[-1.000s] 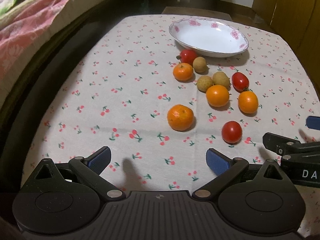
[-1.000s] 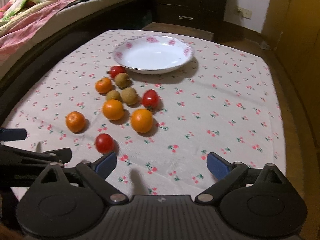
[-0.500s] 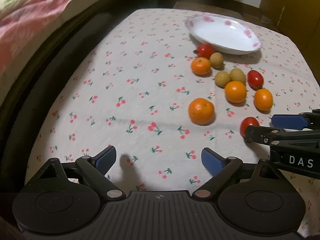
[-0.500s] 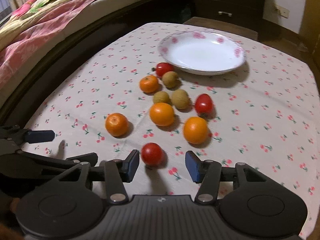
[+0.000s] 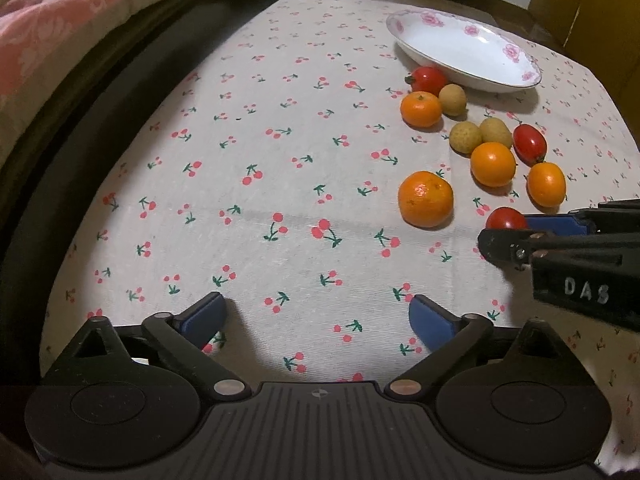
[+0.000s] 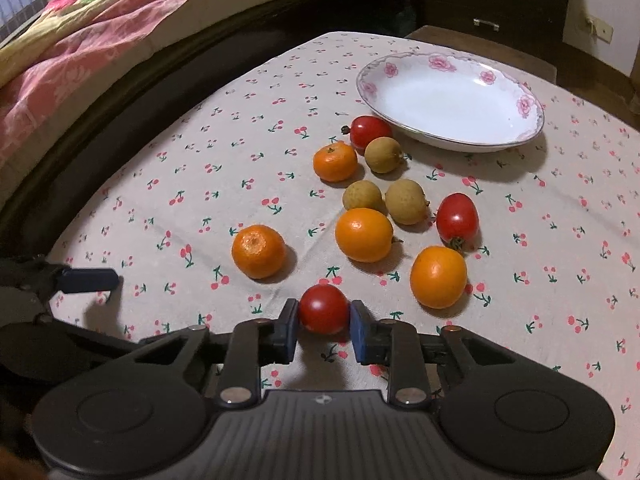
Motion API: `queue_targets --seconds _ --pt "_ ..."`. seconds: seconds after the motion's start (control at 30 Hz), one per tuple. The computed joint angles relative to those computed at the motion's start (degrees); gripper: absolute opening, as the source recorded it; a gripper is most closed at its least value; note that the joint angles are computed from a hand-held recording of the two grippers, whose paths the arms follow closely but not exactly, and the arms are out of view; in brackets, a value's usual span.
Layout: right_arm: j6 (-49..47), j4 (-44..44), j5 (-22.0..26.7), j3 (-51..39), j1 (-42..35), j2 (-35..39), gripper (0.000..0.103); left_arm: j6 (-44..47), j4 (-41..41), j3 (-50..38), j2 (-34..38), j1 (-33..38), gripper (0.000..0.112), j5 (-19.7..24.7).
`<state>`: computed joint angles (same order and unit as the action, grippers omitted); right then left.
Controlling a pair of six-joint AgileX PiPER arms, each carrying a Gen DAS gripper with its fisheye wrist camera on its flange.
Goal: Organize fruits
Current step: 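Close the right tool on a red tomato while the left tool moves toward a tangerine, then close the left tool on a tangerine while the right tool holds the tomato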
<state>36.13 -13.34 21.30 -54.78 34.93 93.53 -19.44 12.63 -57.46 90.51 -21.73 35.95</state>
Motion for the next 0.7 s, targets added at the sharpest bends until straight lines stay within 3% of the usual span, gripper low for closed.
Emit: queue_targets --seconds 0.3,0.43,0.53,0.7 --pt "-3.8 3.6 1.0 -1.1 -1.0 0.4 0.027 -2.0 2.1 2.0 -0.8 -0.3 0.103 -2.4" --pt "-6.6 7.5 1.5 -0.6 -1.9 -0.5 0.026 -0.8 1.0 1.1 -0.5 0.0 0.103 -1.4" --pt "-6.5 7.8 1.9 0.3 -2.1 -1.8 0.026 -0.4 0.5 0.6 -0.9 -0.1 0.091 -1.6" --pt "-4.2 6.0 1.7 2.3 -2.3 -6.0 0.026 1.5 -0.7 -2.5 0.3 -2.0 0.091 -2.9"
